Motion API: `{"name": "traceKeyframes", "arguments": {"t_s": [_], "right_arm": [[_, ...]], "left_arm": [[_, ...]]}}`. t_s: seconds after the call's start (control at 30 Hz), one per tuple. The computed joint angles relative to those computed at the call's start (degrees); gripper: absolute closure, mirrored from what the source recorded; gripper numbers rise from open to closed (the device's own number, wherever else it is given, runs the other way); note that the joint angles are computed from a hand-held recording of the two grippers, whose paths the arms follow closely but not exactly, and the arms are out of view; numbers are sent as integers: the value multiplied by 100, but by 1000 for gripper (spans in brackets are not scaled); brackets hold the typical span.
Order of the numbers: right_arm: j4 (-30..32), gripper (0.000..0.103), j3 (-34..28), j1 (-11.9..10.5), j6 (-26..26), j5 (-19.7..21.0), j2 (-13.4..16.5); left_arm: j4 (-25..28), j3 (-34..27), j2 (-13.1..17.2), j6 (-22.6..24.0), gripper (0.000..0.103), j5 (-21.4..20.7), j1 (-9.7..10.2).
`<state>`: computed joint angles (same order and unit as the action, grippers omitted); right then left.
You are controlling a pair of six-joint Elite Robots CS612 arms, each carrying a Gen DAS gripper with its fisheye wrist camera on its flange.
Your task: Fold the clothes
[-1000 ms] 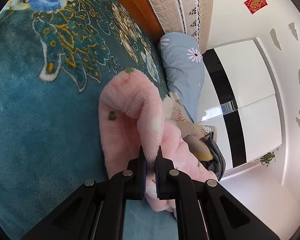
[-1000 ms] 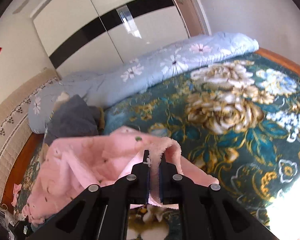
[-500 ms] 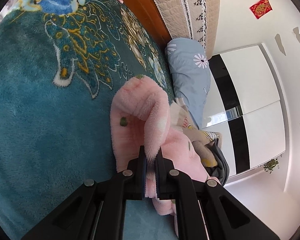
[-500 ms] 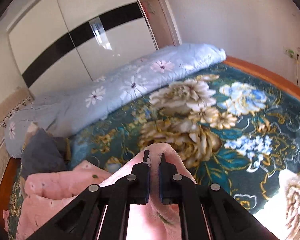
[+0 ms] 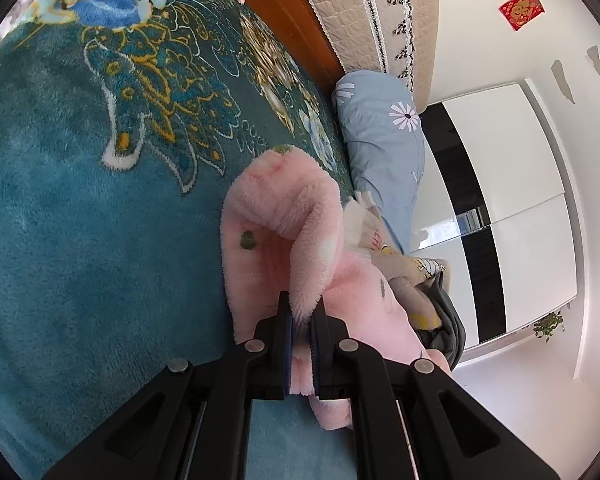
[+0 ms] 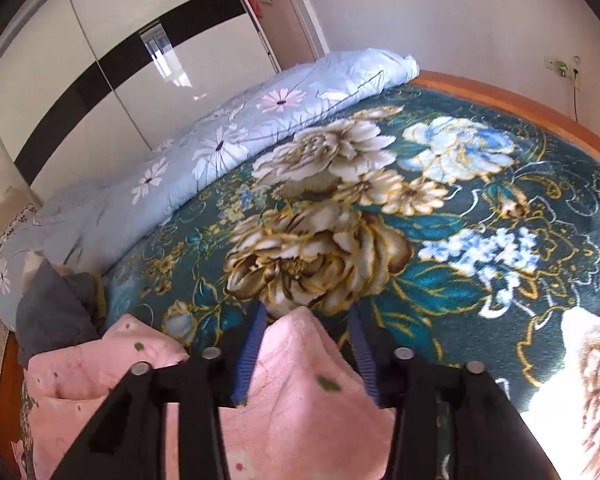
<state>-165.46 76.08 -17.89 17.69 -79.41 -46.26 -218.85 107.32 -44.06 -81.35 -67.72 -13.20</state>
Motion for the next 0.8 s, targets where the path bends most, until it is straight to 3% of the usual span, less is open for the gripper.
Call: {"name": "traceKeyframes", "arguments": {"t_s": [0.1, 0.2, 0.33, 0.4, 0.57, 0.67, 0.8], "right_arm": [[-51, 49, 454, -175, 82, 487, -259], [409, 49, 829, -315, 174, 1004, -396], [316, 49, 1159, -458, 866, 1482, -294], [87, 48, 1214, -499, 1266, 1631, -210], [-82, 47, 1118, -475, 1322, 1884, -131], [-77, 57, 1056, -428, 1250, 2053, -86], [1, 77, 924, -341, 1213, 2127, -12]], "left_arm": [[-20, -5, 14, -68, 96, -34, 11], [-40, -16, 34, -171, 87, -82, 26], [-152, -32, 72, -290, 82, -149, 59], [-200, -37, 74, -311, 72, -148, 78], [-287, -34, 65, -430, 62, -178, 171], [-288, -34, 37, -520, 61, -357, 280], [-45, -69, -56, -565, 57, -646, 446]]}}
